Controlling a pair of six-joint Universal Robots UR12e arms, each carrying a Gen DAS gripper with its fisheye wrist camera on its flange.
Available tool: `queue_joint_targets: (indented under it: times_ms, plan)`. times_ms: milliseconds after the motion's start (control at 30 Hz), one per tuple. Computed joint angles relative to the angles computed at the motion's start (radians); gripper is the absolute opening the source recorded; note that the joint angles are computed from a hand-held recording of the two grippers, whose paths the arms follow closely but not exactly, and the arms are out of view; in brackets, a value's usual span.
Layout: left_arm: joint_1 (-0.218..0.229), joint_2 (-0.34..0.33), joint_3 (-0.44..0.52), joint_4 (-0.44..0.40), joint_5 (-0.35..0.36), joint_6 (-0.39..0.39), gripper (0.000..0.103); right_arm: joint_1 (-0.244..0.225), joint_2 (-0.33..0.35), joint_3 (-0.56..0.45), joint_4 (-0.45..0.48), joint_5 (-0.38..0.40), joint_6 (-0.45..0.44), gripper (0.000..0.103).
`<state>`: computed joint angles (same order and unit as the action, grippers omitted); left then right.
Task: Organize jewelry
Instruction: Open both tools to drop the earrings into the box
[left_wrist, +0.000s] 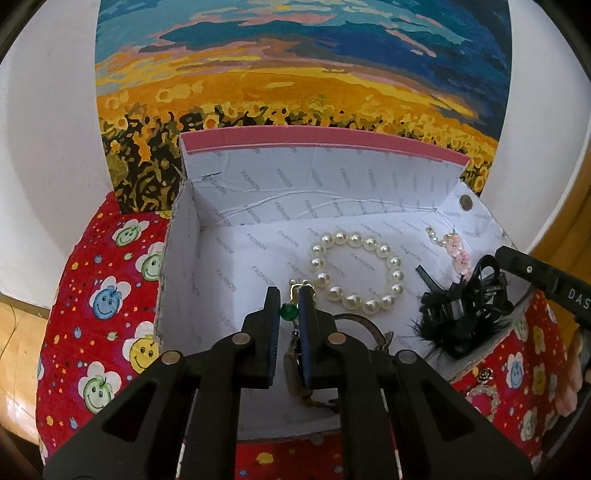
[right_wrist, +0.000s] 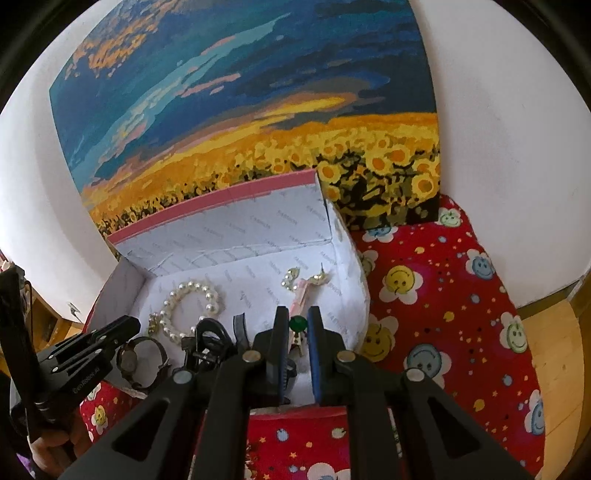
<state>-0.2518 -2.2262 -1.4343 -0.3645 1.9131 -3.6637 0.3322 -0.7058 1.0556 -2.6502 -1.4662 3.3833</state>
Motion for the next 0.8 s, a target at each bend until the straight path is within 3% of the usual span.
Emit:
queue_joint_targets:
  times_ms: [167,367,500,733,800]
  plan:
    - [0.0,0.002,0.004,-0.021,-0.001,0.006,0.009,0.001,0.0,0.0,0.003,0.017,-0.002,0.014]
    - [0.008,0.015,-0.005,-0.036,-0.045,-0.016,0.009,0.003,-0.007,0.012,-0.013,0.029,-0.006,0.026]
    - [0.014,0.029,-0.021,-0.03,-0.079,-0.06,0.009,0.002,-0.024,0.039,-0.042,0.053,0.009,0.044]
    - [0.003,0.049,-0.029,-0.042,-0.08,-0.073,0.01,0.013,-0.068,0.095,-0.11,0.037,-0.009,0.057]
    - [-0.004,0.053,-0.027,-0.053,-0.077,-0.062,0.016,0.014,-0.08,0.112,-0.125,0.038,-0.017,0.057]
